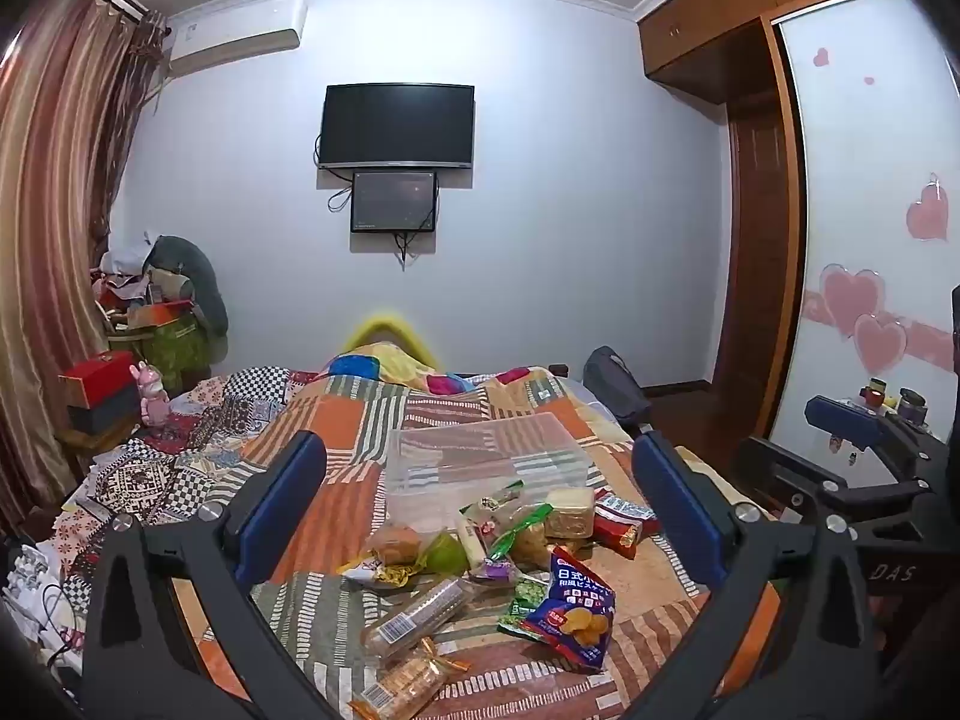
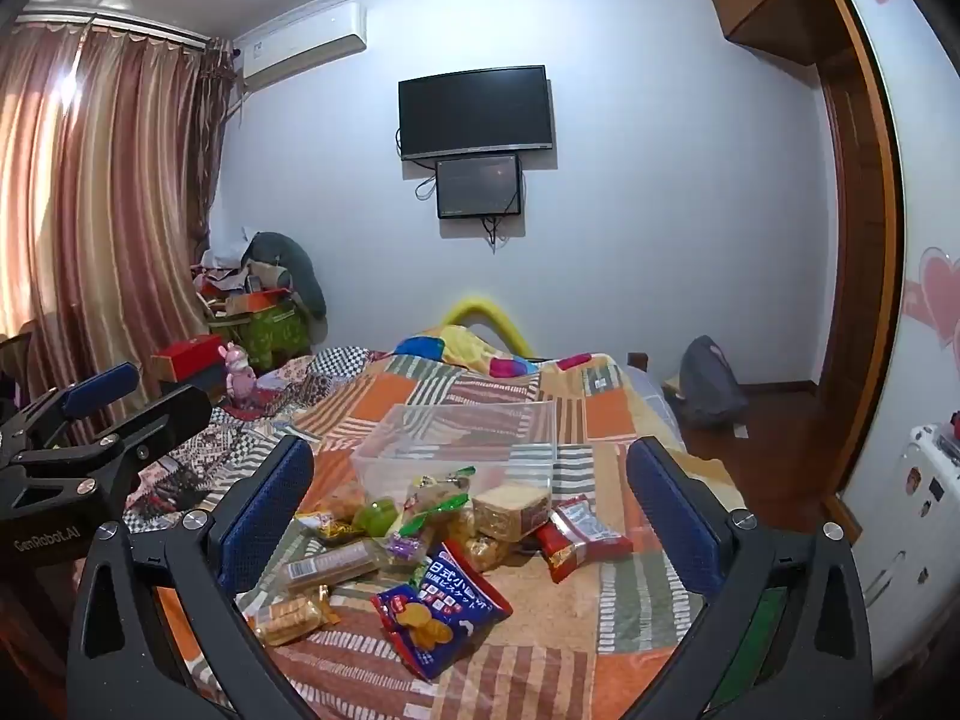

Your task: Organize snacks

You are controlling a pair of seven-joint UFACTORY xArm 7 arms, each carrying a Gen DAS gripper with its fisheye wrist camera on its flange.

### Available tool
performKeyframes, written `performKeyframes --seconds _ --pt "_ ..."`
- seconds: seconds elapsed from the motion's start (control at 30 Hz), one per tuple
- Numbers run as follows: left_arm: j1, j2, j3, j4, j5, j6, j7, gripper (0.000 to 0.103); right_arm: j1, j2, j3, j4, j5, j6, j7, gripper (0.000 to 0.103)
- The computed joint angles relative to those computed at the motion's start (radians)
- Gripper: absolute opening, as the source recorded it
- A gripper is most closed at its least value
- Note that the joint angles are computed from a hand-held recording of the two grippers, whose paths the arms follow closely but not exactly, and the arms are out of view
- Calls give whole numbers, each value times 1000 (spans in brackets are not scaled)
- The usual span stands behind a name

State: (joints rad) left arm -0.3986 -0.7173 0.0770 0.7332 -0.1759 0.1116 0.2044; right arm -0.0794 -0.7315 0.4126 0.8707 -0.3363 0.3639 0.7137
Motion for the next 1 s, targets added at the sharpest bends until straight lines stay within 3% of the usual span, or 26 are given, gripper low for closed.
performKeyframes --seconds 1.0 --pt "-14 18 15 -3 -4 -16 -5 103 -17 4 18 6 -28 -5 16 103"
